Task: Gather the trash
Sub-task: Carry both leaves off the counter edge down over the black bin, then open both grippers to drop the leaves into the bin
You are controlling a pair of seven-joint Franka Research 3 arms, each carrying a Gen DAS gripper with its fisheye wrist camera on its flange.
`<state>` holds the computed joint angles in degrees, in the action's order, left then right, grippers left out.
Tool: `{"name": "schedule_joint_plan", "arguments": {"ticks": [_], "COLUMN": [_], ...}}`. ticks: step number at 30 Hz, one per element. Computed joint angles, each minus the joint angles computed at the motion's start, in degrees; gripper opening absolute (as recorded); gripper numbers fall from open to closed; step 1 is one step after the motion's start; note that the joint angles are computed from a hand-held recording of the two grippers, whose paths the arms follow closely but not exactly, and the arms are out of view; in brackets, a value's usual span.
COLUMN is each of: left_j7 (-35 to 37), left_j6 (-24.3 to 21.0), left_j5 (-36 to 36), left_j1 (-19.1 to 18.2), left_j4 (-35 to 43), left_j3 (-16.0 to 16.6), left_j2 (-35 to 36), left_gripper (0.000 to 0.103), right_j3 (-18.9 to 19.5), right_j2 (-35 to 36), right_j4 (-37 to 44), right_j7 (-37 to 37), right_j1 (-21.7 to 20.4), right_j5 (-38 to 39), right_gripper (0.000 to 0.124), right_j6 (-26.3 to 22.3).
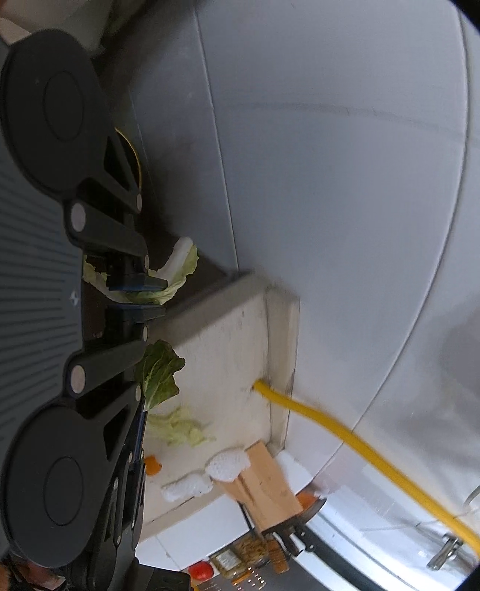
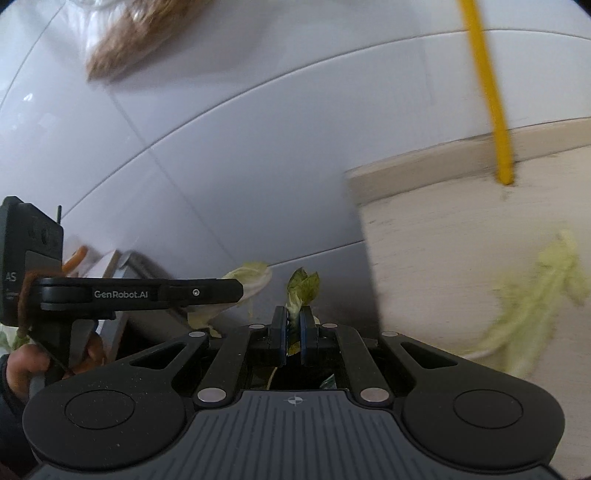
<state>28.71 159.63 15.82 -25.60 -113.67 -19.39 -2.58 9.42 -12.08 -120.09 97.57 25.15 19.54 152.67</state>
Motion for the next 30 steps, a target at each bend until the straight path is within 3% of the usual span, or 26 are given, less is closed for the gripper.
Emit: {"name": "schedule_joint_plan", "arguments": {"ticks": [14,20,30], "left_j7": [3.5,6.3,10.3], "left_j6": [-1.5,-2.2,-2.1], "left_j5": [-5.9,-8.5,-11.1], "left_j1": [-0.1,-0.2,-0.1], "left_j4": [-6.0,-5.7,-5.8], "left_j3": [0.6,0.8,0.8], "left_j2": [-2.3,-1.3,-0.2], "left_gripper": [0.003,0.004,0.02], "right_j3": [1.1,1.0,0.8], "right_j2": [7.1,9.7,9.3], "right_j4": [5.3,7.0,6.3], "right_j7": [3.7,5.2,10.1], "right_j1": [1.4,2.1,2.3], "right_j5": [-4.1,-4.8,-8.1], "right_gripper": [0.011,0.022,0.034], "right_j6": [-4.4,-6.1,-6.6]}}
